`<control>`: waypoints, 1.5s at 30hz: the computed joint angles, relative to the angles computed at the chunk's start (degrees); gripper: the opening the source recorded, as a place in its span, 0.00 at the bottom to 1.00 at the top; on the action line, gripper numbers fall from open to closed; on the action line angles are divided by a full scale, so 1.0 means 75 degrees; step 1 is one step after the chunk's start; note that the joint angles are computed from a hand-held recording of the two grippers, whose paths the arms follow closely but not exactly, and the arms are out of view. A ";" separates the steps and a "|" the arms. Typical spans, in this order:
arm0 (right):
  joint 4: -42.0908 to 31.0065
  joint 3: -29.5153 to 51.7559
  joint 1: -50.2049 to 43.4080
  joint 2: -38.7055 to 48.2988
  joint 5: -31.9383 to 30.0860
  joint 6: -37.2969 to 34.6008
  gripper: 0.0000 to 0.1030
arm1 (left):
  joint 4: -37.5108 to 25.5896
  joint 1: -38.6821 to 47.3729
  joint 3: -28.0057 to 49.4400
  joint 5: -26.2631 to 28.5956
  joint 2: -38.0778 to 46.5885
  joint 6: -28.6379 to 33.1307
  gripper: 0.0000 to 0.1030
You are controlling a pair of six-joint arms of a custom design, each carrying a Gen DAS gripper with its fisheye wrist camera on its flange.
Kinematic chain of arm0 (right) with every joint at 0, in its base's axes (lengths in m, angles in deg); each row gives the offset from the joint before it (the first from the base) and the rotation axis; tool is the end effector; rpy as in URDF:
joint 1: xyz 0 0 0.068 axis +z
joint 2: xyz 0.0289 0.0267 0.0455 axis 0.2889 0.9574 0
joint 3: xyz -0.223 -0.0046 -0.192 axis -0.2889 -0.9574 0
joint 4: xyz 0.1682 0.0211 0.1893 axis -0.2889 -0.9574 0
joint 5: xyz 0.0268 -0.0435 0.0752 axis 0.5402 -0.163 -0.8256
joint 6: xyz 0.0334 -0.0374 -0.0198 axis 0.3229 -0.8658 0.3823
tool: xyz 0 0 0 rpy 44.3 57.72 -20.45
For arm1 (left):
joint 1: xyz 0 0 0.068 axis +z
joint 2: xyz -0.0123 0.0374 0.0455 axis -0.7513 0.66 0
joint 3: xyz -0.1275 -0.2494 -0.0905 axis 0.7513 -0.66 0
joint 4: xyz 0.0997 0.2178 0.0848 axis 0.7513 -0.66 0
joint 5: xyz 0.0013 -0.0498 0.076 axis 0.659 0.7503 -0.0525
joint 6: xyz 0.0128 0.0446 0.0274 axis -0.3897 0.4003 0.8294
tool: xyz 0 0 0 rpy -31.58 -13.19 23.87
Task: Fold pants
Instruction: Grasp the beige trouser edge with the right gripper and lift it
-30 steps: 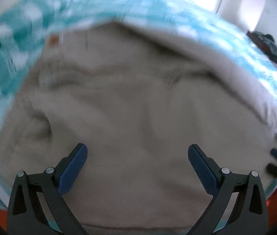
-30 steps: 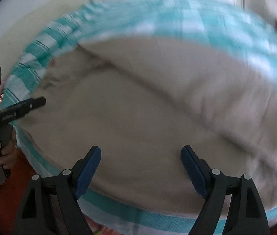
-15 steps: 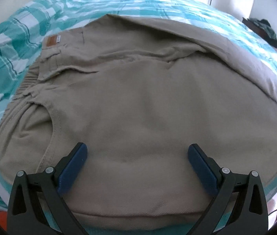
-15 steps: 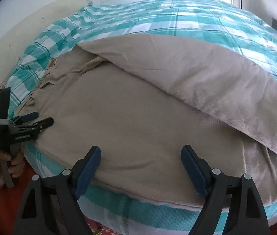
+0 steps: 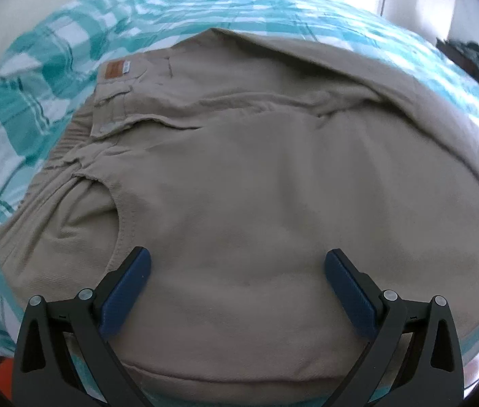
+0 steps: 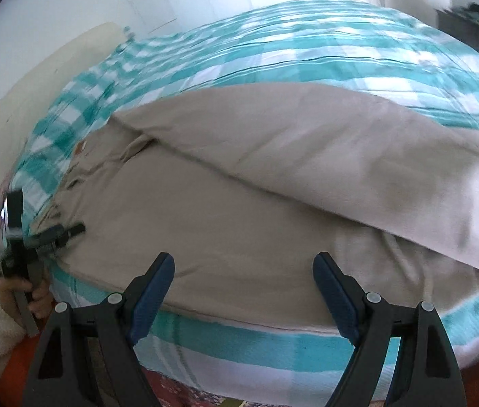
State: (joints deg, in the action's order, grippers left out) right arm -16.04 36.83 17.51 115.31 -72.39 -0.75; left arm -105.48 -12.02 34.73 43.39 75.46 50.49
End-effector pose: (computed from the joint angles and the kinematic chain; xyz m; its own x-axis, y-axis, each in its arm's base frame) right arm 0.2062 0.0177 0.1812 -0.8516 -0.0681 -0.5197 -0.2764 0.9009 0.3348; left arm 0.1232 0.0845 0.1745 -0.8300 -0.1776 -0.5288 -0.2395 0.9696 0.0503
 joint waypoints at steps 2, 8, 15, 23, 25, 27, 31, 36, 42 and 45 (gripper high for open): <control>-0.0323 0.0047 -0.0549 -0.0336 -0.0059 -0.0083 0.81 | -0.0040 0.0147 0.0038 0.0140 0.0048 0.0023 0.99; -0.1400 0.0156 -0.1975 -0.0809 -0.2259 -0.1036 0.81 | 0.0147 -0.0093 0.0009 -0.0113 0.0100 -0.0280 0.99; 0.0298 0.0073 -0.0903 0.0502 -0.2356 0.0930 0.82 | 0.0078 0.0043 -0.0020 0.0000 0.0006 -0.0086 0.99; 0.1205 0.0302 -0.3431 0.1210 -0.1637 0.2150 0.79 | 0.0180 -0.0111 -0.0039 -0.0162 0.0085 -0.0088 1.00; 0.1409 0.0540 -0.4041 0.1811 -0.1844 0.2495 0.70 | 0.0019 -0.0258 0.0115 -0.0323 0.0181 -0.0209 0.99; 0.1398 0.0725 -0.4189 0.2078 -0.1698 0.2556 0.38 | -0.0540 -0.0212 0.0574 -0.0173 0.0413 -0.0204 0.99; 0.0745 0.1501 -0.4215 0.2033 -0.1916 0.2124 0.06 | -0.2442 0.0878 0.2726 0.2298 0.1867 -0.0307 0.99; -0.0658 0.2841 -0.4149 0.0900 -0.3148 0.1051 0.05 | -0.3083 0.0625 0.5322 0.3941 0.4183 -0.1828 0.99; -0.2695 0.4335 -0.4666 0.0271 -0.4887 -0.0170 0.05 | -0.3030 0.0033 0.7088 0.4209 0.6191 -0.3329 0.99; -0.4384 0.5028 -0.5200 0.0227 -0.5562 -0.1630 0.05 | -0.3081 -0.0029 0.7333 0.4321 0.6478 -0.3625 0.99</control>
State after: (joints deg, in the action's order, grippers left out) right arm -48.92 74.54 -21.49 117.01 -114.10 -12.98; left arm -128.59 -12.24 89.73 75.80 124.04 23.30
